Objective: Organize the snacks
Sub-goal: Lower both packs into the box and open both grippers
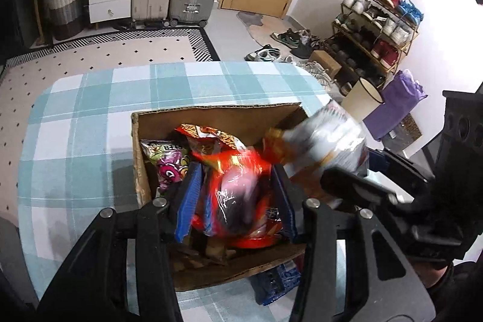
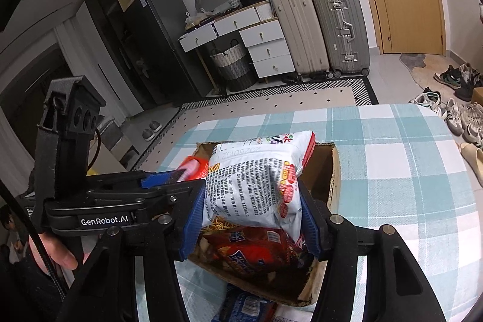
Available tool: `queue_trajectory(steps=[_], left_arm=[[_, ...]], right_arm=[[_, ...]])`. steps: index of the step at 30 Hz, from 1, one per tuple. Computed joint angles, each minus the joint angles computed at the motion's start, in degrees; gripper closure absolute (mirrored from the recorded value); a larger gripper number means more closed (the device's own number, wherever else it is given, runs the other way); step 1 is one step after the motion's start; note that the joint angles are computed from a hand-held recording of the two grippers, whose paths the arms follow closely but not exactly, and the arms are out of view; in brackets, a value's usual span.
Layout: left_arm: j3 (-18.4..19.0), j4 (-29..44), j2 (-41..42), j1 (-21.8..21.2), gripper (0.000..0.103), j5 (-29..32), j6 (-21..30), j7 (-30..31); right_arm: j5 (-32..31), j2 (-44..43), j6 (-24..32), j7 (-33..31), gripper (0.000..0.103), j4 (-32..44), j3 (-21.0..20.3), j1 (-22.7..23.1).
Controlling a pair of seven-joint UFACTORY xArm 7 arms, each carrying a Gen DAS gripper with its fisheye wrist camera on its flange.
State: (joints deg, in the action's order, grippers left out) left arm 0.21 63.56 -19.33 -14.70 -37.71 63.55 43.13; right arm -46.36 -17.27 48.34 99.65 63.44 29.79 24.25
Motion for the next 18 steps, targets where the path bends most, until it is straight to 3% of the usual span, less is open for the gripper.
queue_trajectory(steps=[2,3,5,6,18], left_arm=[[0.31,-0.30,-0.61,-0.09,0.055,-0.69,-0.08,0.89],[0.22,-0.98,-1.37,0.01,0.051,-0.75,-1.21,1.19],[0.34,-1.77,-2.53,0.07,0.034,-0.75,-2.51,1.24],[0.45,-2.21,-3.08,0.07,0.032,-0.77,-3.25,1.25],[2.54,-5.66,-8.34,-0.32,0.032,1.00,-2.95,1.09]], right_arm=[[0.30,0.12,-0.33,-0.95,0.029,-0.24,-0.34,0.19],[-0.16,-0.08,0.16,-0.65,0.029,-0.45,0.02,0.16],[-0.31,-0.80,-0.22,-0.41,0.029,-1.18,0.03,0.29],[-0.47,-1.19,0.12,0.03,0.029,-1.40,0.33,0.17],[-0.44,-3.96,5.31,1.34,0.029,-0.73,4.40,-0.85]])
